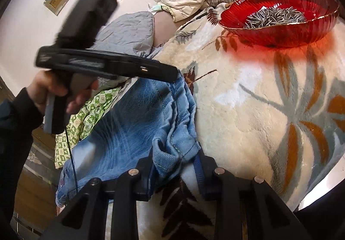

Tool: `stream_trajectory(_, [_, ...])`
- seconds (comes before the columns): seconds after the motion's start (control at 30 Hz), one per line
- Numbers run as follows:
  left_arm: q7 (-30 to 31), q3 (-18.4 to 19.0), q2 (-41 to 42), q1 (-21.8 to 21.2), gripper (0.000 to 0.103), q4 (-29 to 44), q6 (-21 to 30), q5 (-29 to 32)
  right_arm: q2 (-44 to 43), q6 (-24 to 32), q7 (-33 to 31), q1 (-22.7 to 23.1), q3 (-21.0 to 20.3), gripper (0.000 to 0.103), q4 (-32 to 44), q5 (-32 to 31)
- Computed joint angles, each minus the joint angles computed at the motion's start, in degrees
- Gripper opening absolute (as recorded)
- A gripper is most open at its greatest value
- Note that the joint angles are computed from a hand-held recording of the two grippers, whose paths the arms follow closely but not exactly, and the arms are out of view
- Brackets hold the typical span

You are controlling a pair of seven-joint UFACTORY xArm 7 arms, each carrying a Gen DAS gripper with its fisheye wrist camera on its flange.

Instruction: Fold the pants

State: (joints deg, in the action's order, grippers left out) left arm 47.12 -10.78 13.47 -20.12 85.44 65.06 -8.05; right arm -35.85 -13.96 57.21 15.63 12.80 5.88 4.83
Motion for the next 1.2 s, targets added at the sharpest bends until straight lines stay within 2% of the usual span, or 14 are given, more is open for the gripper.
stream_trajectory(0.03, [-0.86,0.08,0.86,-0.28,0.068,0.89,0.83,0.6,0.11,-0.23,0.06,0.2,-0.28,0.033,-0.06,-0.01])
stream_trajectory(0.1, [-3.03,0.26,2.56,-1.22,0.052,2.55,2.15,2.79,0.28,-0.56,0.18,0.35,-0.48,0.033,-0.13,0.02])
stream_trajectory(0.17, [-4.66,0.42,4.05,-2.12,0.049,4.05,3.35,5.06,0.41,-0.65,0.24,0.32,-0.48,0.033,-0.11,0.06])
stream_trajectory(0.23, [-6.07,0.56,5.34,-2.87,0.041,5.48,4.57,6.83,0.46,-0.48,0.27,0.14,-0.27,0.033,0.0,0.09])
stream_trajectory(0.3, [-7.6,0.79,6.47,-3.38,0.021,7.1,5.95,8.02,0.39,-0.12,0.25,-0.1,0.03,0.033,0.13,0.09])
stream_trajectory(0.37, [-7.29,0.66,6.59,-2.91,0.016,7.8,6.76,7.27,0.12,0.55,0.25,-0.51,0.6,0.033,0.33,0.09])
stream_trajectory(0.47, [-6.26,0.48,4.24,-1.44,0.013,6.29,6.4,4.46,-1.48,3.23,0.37,-2.61,3.39,0.032,1.07,0.05])
stream_trajectory(0.57, [-3.49,0.35,-0.06,1.08,0.013,3.03,5.15,-0.84,-6.52,10.02,1.21,-8.52,11.22,0.032,2.99,-1.69])
stream_trajectory(0.63, [-0.27,0.69,-3.7,3.17,0.013,0.38,4.4,-5.55,-11.03,14.66,2.41,-12.71,16.99,0.031,4.8,-4.79])
stream_trajectory(0.7, [5.68,1.65,-8.17,5.94,0.013,-2.71,3.83,-13.05,-14.64,18.91,3.48,-15.63,21.3,0.031,7.21,-8.14])
stream_trajectory(0.8, [11.14,4.15,-11.21,9.06,0.013,-3.56,5.96,-22.1,-17.5,23.41,4.76,-18.55,25.19,0.031,10.83,-12.64])
stream_trajectory(0.9, [14.83,6.57,-13.0,11.69,0.013,-4.53,7.61,-28.25,-19.65,26.24,5.09,-21.55,28.85,0.031,14.98,-17.92])
stream_trajectory(1.03, [18.16,9.86,-14.53,15.49,0.013,-6.41,9.86,-32.02,-17.68,27.08,5.0,-25.83,33.76,0.031,22.3,-24.4])
stream_trajectory(1.2, [19.22,12.33,-14.21,19.72,0.014,-10.04,7.43,-29.99,-5.95,24.2,2.14,-32.35,41.99,0.029,33.36,-30.1])
